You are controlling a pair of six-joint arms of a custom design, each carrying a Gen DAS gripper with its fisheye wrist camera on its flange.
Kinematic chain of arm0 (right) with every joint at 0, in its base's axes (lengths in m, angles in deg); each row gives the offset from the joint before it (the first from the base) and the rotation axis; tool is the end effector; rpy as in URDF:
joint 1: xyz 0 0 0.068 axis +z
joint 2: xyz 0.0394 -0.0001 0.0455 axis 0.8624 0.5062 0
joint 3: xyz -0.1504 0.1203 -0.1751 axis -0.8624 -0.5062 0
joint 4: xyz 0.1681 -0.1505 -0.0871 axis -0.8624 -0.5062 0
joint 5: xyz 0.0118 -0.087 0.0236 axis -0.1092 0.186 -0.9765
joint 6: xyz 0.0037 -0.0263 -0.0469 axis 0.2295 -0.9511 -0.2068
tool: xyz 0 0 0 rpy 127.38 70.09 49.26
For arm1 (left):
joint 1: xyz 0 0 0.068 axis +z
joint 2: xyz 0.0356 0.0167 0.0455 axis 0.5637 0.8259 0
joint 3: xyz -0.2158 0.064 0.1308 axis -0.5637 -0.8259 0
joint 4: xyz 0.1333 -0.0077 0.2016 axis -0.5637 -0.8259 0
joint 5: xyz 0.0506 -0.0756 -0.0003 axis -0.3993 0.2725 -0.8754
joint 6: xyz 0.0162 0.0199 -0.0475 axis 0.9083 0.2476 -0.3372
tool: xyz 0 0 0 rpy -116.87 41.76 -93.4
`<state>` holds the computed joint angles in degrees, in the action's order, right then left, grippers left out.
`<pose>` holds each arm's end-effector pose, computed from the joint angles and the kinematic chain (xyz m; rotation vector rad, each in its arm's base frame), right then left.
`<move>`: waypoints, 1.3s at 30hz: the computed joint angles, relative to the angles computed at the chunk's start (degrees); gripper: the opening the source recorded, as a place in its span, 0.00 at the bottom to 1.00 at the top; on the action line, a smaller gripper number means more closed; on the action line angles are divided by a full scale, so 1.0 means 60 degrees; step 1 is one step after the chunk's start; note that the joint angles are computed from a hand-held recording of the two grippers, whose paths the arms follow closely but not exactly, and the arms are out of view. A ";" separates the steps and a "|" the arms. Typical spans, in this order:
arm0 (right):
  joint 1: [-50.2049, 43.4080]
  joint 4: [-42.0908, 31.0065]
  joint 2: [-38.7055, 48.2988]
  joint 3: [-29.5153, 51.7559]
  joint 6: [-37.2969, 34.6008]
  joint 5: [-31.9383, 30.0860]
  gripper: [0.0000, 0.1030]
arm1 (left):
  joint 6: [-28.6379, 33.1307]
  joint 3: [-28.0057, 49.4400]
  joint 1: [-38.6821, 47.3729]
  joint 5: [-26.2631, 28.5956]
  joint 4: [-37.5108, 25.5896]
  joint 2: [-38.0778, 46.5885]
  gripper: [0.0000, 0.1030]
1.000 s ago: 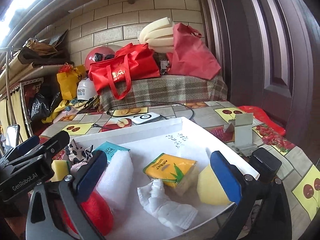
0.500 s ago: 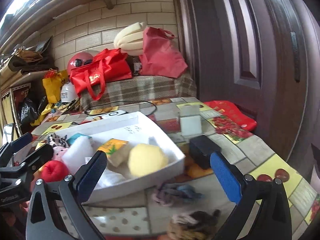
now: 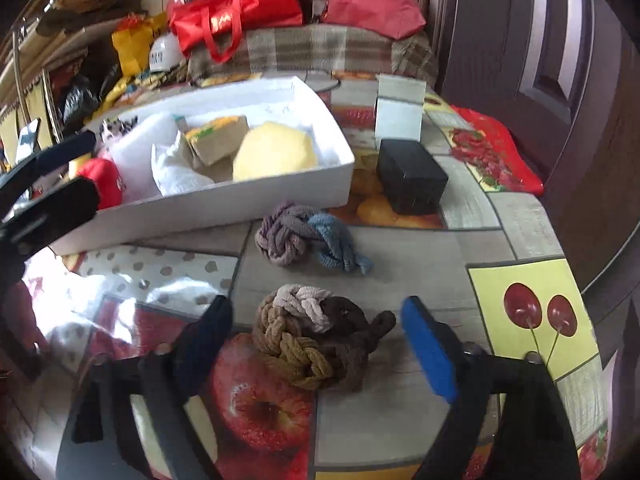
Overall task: Organize soft objects
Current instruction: 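Grasp the blue-purple rope knot with the left gripper while the right gripper grasps the tan rope knot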
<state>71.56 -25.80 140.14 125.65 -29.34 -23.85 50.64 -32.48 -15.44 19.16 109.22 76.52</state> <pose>0.2909 0.0663 0.1381 -0.5210 2.4340 0.1771 0.2341 -0.2519 0.1277 0.3143 1.9984 -0.2459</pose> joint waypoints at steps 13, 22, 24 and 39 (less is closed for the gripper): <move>-0.3958 -0.0360 -0.0920 -0.0604 0.0321 -0.2811 0.35 | 0.1047 0.5100 0.0045 0.2933 -0.3644 0.2717 0.99; -0.3970 -0.0204 -0.0585 -0.0424 0.0545 -0.3414 0.35 | 0.0921 0.7139 0.0280 0.5129 -0.5797 0.3826 0.99; -0.4048 -0.0215 -0.0571 -0.0419 0.0602 -0.3539 0.35 | 0.0914 0.6682 0.0085 0.5510 -0.5658 0.3605 0.99; -0.4071 -0.0197 -0.0539 -0.0413 0.0582 -0.3552 0.36 | 0.0871 0.8210 -0.0147 0.2946 -0.7636 0.4309 0.70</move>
<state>47.13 -26.98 136.91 123.18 -25.85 -45.16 55.87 16.78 -16.32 36.83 63.40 102.38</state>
